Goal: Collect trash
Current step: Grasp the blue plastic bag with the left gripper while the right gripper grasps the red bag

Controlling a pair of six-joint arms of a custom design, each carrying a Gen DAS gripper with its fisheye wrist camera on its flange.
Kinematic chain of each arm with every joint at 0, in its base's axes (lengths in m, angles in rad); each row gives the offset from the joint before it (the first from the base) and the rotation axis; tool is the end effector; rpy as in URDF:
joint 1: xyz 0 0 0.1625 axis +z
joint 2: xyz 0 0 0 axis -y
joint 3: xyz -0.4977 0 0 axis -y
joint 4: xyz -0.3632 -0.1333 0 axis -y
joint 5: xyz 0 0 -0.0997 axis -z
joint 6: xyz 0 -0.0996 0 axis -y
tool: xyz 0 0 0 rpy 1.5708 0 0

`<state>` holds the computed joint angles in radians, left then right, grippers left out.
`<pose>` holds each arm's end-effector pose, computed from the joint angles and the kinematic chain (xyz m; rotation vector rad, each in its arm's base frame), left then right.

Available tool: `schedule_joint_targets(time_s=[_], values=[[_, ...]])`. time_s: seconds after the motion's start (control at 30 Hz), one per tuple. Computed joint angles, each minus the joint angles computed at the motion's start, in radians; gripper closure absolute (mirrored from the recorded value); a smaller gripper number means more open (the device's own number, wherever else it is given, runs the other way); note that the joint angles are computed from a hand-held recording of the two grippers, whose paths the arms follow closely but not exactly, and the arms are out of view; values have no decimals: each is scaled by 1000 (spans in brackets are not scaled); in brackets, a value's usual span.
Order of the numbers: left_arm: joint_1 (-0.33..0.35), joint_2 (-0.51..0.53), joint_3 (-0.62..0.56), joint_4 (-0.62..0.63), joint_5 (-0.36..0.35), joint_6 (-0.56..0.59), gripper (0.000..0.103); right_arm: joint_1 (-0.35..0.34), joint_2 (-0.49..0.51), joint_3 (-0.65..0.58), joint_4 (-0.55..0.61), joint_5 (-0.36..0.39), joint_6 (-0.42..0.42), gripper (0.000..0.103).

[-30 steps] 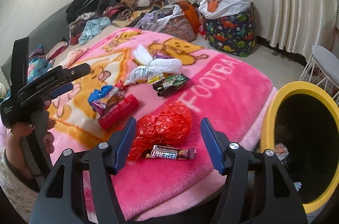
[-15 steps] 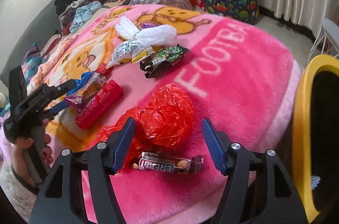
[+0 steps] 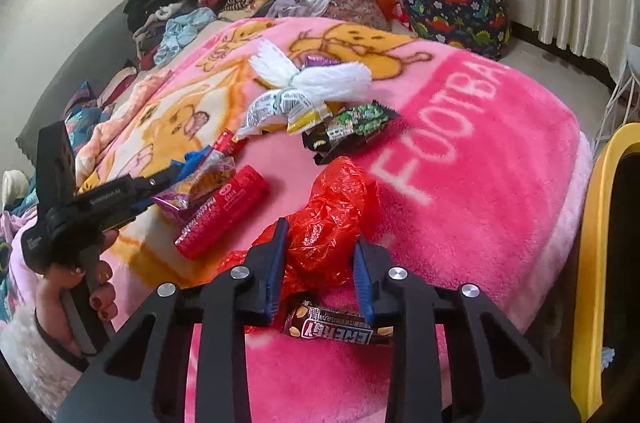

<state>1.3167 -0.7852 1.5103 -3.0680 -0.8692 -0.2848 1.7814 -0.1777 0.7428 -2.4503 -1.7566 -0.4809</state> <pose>0.0031 -0.7740 0.2885 -0.3963 2.4096 -1.1816 0.3050 -0.8773 -0.0063 0.9384 -2.7308 0.4172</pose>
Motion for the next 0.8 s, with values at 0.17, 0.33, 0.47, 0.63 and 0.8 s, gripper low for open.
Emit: schedule_joint_targets(time_s=[0.17, 0.33, 0.47, 0.63, 0.8], values=[[-14, -1, -2, -14, 31, 17, 89, 5, -26, 43, -53, 29, -14, 76], [-40, -11, 7, -74, 74, 73, 93, 10, -50, 71, -91, 64, -20, 76], [-60, -20, 12, -107, 84, 108, 93, 15, -69, 102, -124, 78, -33, 76], [-84, -23, 9, -144, 87, 148, 94, 20, -95, 142, -166, 95, -35, 76], [-108, -15, -5, -156, 81, 184, 94, 20, -126, 187, -211, 115, -37, 76]])
